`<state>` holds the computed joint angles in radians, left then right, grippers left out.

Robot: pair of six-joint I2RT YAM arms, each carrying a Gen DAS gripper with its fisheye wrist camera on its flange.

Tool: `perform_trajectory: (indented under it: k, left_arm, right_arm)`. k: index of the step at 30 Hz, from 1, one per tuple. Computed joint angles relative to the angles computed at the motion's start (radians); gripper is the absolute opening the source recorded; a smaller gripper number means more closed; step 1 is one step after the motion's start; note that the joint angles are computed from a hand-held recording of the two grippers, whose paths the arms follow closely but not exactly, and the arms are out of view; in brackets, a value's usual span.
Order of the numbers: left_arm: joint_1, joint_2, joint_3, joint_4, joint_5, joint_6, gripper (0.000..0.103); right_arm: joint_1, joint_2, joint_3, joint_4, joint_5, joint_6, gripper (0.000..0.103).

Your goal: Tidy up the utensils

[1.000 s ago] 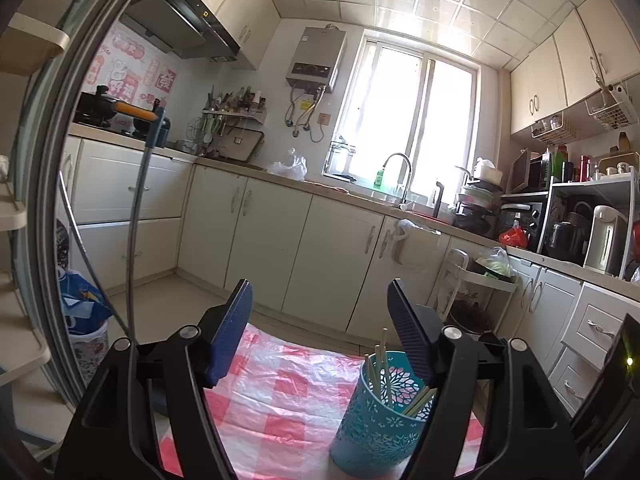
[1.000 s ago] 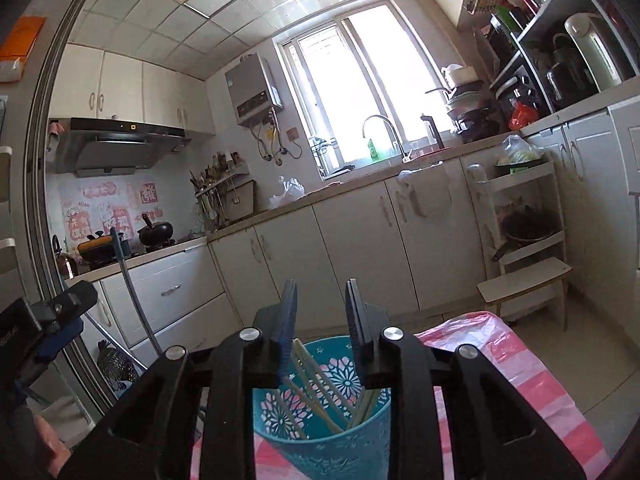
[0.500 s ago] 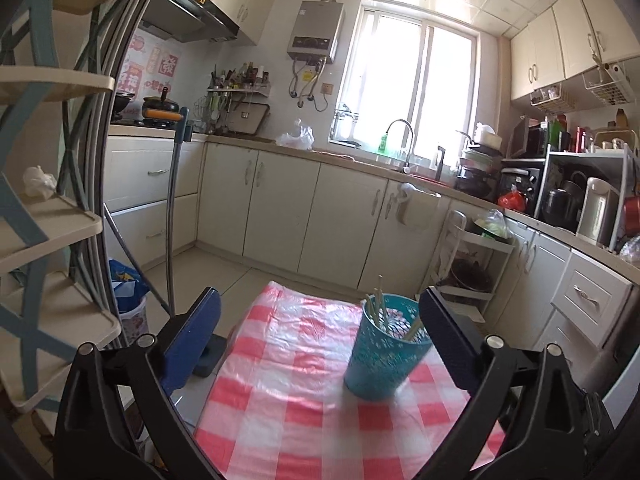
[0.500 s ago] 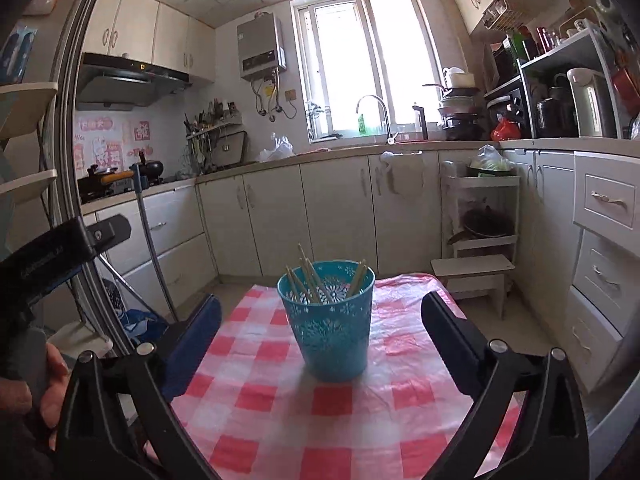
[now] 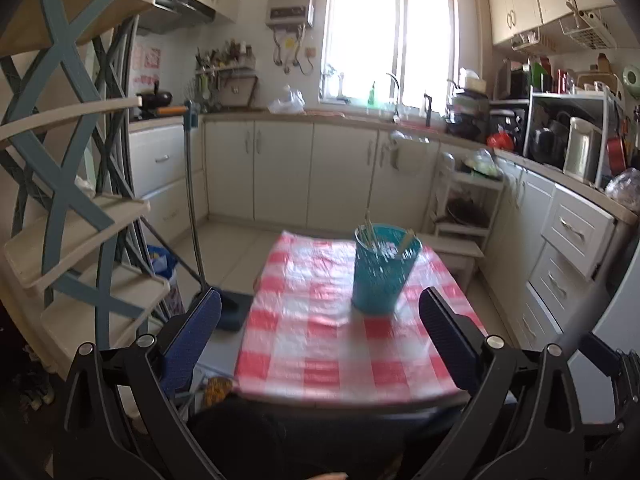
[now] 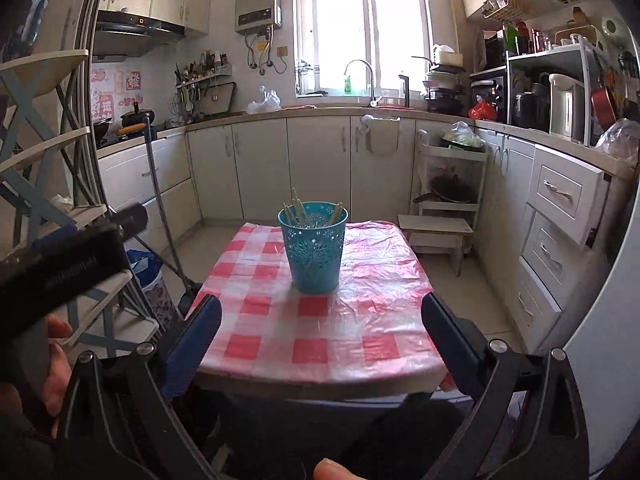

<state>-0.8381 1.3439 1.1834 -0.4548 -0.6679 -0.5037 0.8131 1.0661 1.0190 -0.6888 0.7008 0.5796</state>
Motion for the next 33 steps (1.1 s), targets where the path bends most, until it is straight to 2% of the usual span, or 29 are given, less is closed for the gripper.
perform_trajectory:
  k: [3, 5, 8, 10, 11, 13, 15, 19, 33]
  left_arm:
    - [-0.022, -0.047, -0.001, -0.105, 0.058, -0.055, 0.095]
    - [-0.062, -0.084, -0.022, -0.143, 0.045, -0.071, 0.095]
    - [-0.124, -0.113, -0.017, -0.245, 0.034, -0.090, 0.095]
    - [-0.180, -0.113, -0.001, -0.327, -0.014, -0.111, 0.095]
    - [-0.208, -0.120, -0.004, -0.349, -0.044, -0.130, 0.095]
    - [-0.256, -0.137, -0.010, -0.398, -0.082, -0.196, 0.095]
    - [-0.295, -0.162, -0.027, -0.439, -0.110, -0.269, 0.095]
    - [-0.309, -0.169, -0.026, -0.485, -0.120, -0.323, 0.095]
    - [-0.302, -0.178, -0.026, -0.500, -0.126, -0.325, 0.095]
  right_arm:
    - [0.089, -0.026, 0.036, -0.154, 0.046, 0.140, 0.096]
    - [0.160, -0.043, 0.046, -0.242, 0.080, 0.227, 0.096]
    - [0.285, 0.049, 0.152, -0.516, 0.125, 0.461, 0.096]
    - [0.373, 0.125, 0.209, -0.685, 0.150, 0.633, 0.096]
    - [0.422, 0.134, 0.211, -0.732, 0.168, 0.716, 0.096]
    - [0.503, 0.095, 0.170, -0.739, 0.178, 0.829, 0.096]
    - [0.533, 0.044, 0.131, -0.707, 0.184, 0.864, 0.096]
    - [0.562, 0.050, 0.144, -0.758, 0.203, 0.952, 0.096]
    - [0.569, 0.120, 0.175, -0.719, 0.175, 0.886, 0.096]
